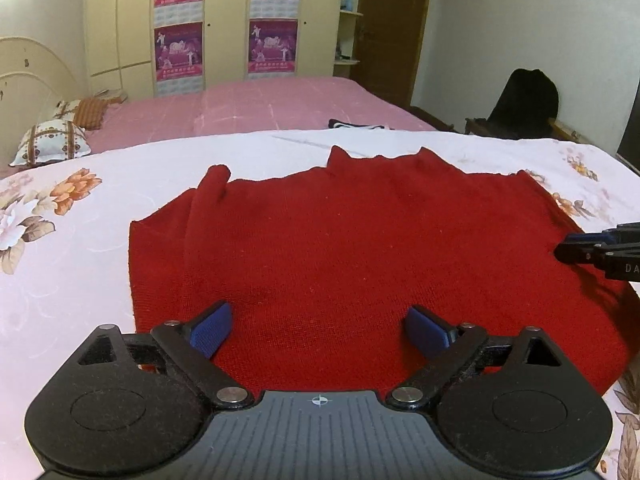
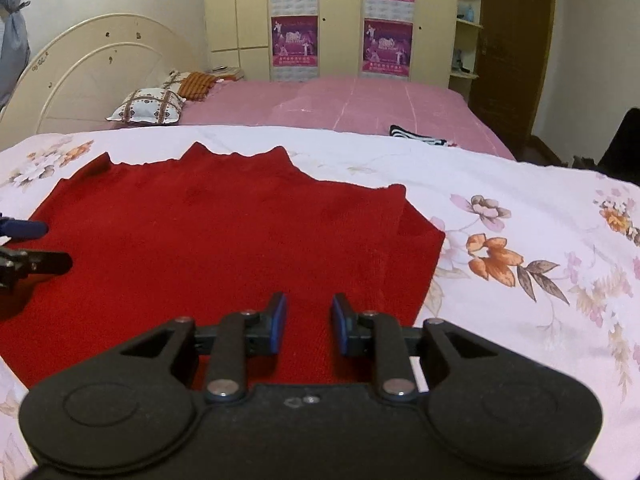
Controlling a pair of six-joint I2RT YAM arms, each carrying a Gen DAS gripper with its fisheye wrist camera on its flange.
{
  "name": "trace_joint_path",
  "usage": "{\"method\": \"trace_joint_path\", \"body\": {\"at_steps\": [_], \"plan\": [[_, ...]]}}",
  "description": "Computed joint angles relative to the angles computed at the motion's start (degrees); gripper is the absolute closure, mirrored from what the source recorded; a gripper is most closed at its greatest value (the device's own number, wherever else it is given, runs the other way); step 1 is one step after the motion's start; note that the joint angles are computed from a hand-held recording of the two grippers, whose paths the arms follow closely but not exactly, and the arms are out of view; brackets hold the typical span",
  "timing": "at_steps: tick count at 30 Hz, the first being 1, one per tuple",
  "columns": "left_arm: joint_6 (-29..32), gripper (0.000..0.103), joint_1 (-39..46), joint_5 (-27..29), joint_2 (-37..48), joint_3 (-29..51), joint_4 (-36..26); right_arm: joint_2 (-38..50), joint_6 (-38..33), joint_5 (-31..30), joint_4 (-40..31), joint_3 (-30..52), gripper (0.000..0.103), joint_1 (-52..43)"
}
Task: Fold small clothes
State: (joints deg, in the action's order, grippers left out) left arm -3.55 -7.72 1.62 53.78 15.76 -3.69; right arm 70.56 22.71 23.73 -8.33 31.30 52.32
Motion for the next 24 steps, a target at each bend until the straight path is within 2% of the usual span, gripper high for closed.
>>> {"method": "trace_joint_path", "body": {"at_steps": [6, 13, 17, 20, 24], "plan": [[-0.54, 0.008, -1.26, -1.43, 1.33, 1.39, -0.47, 0.66, 1.43, 1.87, -4.15, 2.90, 0.076, 1.67], [-0.94, 0.008, -2.39, -2.59, 1.84, 1.97, -1.08, -4.62, 4.04, 4.48, -6.50, 1.73, 0.076, 5.50], [-1.00, 0.008, -2.66, -2.88, 2.21, 2.29, -1.41, -2.53, 4.30, 4.23, -8.78, 2.23, 0.075, 5.25], [-0.94, 0.008, -2.85, -3.15, 2.40, 2.36, -1.49, -2.67, 4.02, 4.01, -6.89, 0.46, 0.075, 4.30], [-1.60, 0.007, -3.71, -4.39, 2.58, 2.16, -1.16, -1.27, 5.68, 4.57, -7.86, 1.73, 0.074, 4.77]]}}
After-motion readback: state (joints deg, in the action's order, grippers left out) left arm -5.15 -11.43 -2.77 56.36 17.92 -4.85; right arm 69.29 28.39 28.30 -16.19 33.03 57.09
